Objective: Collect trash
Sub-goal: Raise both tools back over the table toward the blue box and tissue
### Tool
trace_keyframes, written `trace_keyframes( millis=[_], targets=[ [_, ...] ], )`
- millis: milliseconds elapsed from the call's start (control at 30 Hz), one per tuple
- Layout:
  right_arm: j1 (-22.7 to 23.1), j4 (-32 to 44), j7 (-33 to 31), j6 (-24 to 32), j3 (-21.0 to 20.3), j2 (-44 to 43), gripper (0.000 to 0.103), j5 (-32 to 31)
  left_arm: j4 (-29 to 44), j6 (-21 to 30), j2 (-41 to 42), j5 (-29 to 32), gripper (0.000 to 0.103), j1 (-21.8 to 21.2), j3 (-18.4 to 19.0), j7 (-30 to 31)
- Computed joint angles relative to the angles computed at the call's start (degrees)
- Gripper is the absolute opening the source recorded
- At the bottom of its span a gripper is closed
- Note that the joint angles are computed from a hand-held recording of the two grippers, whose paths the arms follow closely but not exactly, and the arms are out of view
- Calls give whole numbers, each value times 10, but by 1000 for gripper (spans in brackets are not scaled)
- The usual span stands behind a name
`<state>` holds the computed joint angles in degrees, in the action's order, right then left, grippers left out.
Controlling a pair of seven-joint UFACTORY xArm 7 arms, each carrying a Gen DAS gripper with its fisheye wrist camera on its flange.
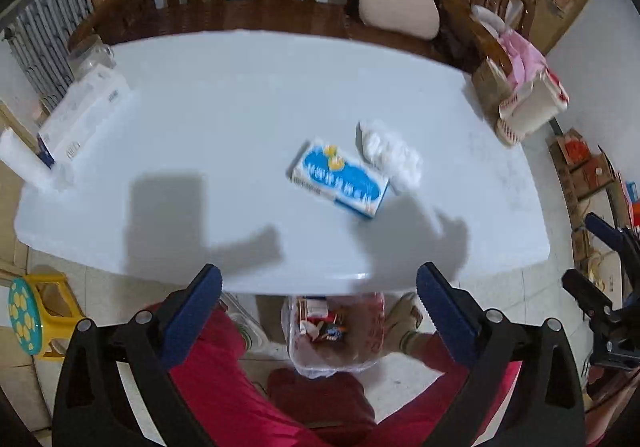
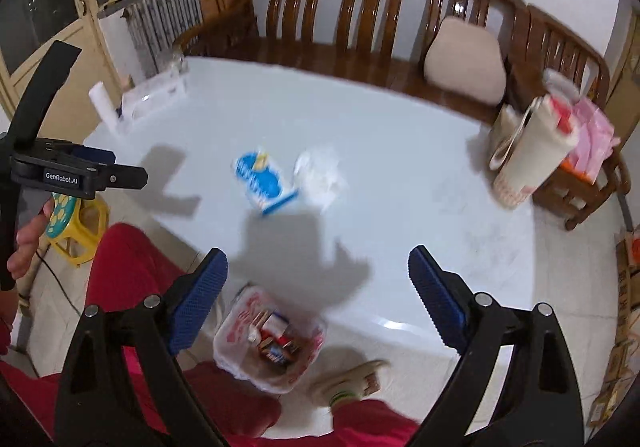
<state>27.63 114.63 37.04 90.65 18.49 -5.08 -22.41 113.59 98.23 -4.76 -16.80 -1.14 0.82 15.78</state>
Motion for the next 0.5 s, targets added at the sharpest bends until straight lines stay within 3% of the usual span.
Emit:
trace_keyframes(
  millis=[200,367,500],
  targets=[
    [18,110,-65,32,-16,63,90,-5,114,31,64,26,95,-12,-20,-29],
    [29,160,-104,44,-48,101,90,21,150,36,97,88,95,-37,-38,-82],
    [30,190,-138,56,-75,132,90,41,178,53,127,93,95,-48,-42,-113]
  ],
)
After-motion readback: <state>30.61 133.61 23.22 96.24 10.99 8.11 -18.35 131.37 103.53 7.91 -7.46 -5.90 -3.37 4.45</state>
